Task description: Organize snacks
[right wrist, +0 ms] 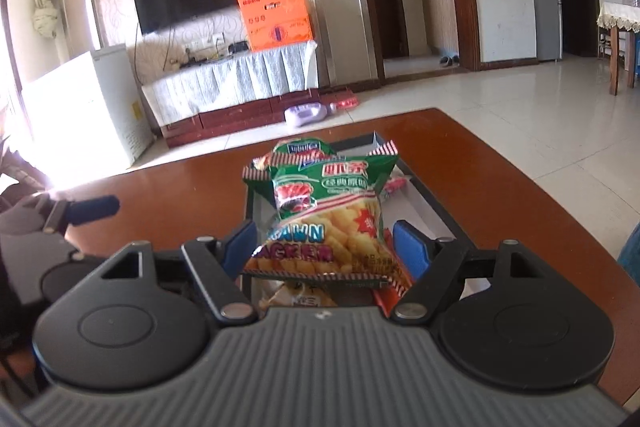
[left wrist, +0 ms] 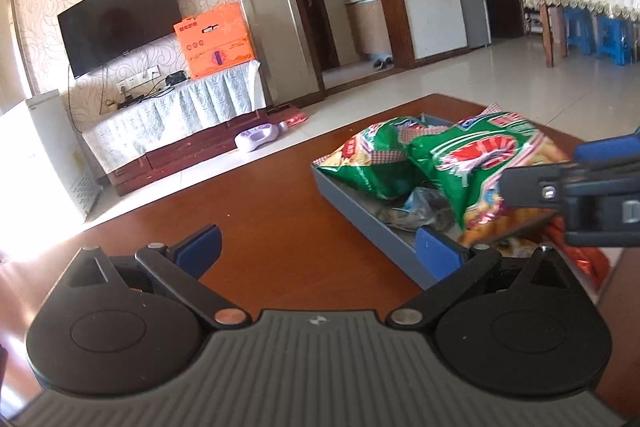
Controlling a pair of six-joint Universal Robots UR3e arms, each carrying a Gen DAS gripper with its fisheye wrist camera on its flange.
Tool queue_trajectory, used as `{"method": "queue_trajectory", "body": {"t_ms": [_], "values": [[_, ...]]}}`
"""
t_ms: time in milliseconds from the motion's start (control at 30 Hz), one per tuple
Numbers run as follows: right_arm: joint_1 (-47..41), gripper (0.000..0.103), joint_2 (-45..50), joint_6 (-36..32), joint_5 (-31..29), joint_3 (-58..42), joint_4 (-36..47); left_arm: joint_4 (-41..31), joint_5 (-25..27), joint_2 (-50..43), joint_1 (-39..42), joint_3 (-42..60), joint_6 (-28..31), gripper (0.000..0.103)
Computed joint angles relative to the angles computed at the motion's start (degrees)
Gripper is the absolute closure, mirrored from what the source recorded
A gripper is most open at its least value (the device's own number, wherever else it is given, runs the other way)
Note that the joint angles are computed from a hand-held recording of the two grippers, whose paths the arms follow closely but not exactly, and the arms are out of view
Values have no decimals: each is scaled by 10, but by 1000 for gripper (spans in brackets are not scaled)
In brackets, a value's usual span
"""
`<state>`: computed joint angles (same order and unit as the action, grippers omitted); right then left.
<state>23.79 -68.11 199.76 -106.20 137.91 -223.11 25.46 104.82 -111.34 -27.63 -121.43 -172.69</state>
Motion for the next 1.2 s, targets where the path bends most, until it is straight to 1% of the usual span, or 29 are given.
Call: {"method": "queue_trajectory", "body": {"t_ms": [33,100,167,233,300,367,433,500,633,667,867,967,1067,1100,1200], "values": [[5,26,4,0,-5,-4,4,6,-6,5,1,-11,-2,0],[5,26,6,4,4,-3,0,12,-2,6,-3,-22,0,0],[9,26,11,4,3,-1,-18,20,1,7,-10,-32,4,0],[13,26,22,0,0,-4,-45,20,-19,16,0,-46,-6,0],[16,26,33,-8,-8,-16,-48,-10,-38,32,11,-53,-33,0],[12,26,41,-13,-12,-33,-28,-25,-53,39,20,-56,-49,0],[1,26,44,-14,-3,-47,-1,-27,-45,37,17,-53,-48,0],[-8,26,44,-14,15,-50,3,-21,-31,33,10,-53,-46,0],[0,26,30,-17,23,-15,-46,-44,-27,47,8,-56,-55,0],[2,26,25,-16,23,-3,-59,-49,-18,50,-1,-57,-61,0],[33,24,14,3,-1,56,-111,-46,12,78,-41,-89,-75,0],[41,24,15,-3,-7,78,-125,-52,-7,98,-49,-110,-84,0],[52,24,16,10,-18,101,-149,-47,-15,119,-66,-131,-90,0],[59,24,13,16,-27,107,-154,-46,-17,125,-73,-136,-93,0],[103,24,4,43,-83,116,-154,-48,-23,146,-99,-149,-98,0]]}}
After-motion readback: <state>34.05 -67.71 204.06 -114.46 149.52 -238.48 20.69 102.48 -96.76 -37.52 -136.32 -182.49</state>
